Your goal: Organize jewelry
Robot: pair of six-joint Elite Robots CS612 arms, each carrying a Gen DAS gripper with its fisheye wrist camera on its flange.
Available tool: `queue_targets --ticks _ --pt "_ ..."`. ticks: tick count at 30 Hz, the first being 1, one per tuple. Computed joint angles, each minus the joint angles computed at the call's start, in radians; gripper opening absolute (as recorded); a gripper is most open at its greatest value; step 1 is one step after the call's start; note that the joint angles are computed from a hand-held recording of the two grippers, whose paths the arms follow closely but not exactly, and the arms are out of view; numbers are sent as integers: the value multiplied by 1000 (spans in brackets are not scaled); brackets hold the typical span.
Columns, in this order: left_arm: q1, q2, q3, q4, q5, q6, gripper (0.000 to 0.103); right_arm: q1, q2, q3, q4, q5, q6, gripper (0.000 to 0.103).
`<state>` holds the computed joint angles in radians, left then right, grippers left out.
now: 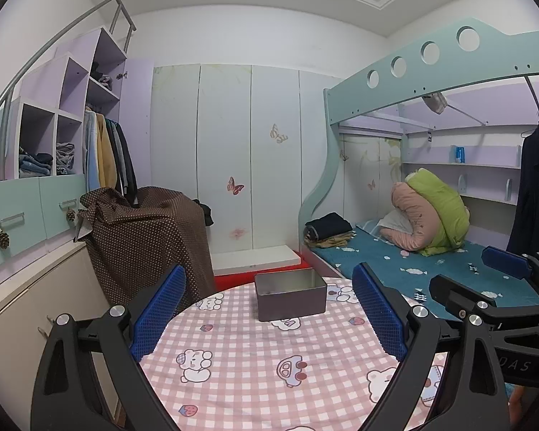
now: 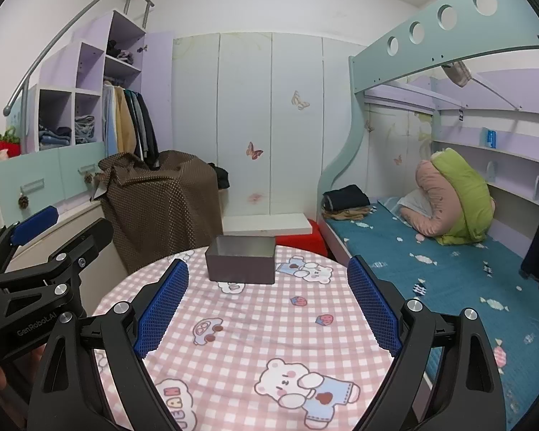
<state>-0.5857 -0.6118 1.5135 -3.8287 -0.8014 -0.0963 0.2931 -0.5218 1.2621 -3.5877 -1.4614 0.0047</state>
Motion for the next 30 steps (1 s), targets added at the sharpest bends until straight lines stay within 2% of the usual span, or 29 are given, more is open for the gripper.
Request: queue_targets --ticks 10,13,30 --pt "3 2 0 1 -2 1 91 1 -1 1 3 -5 -2 87" --pt "5 11 -5 -30 -6 22 91 1 0 1 6 -6 -1 87" --pt "5 9 -2 -10 -7 23 91 1 -1 0 21 -12 -1 87"
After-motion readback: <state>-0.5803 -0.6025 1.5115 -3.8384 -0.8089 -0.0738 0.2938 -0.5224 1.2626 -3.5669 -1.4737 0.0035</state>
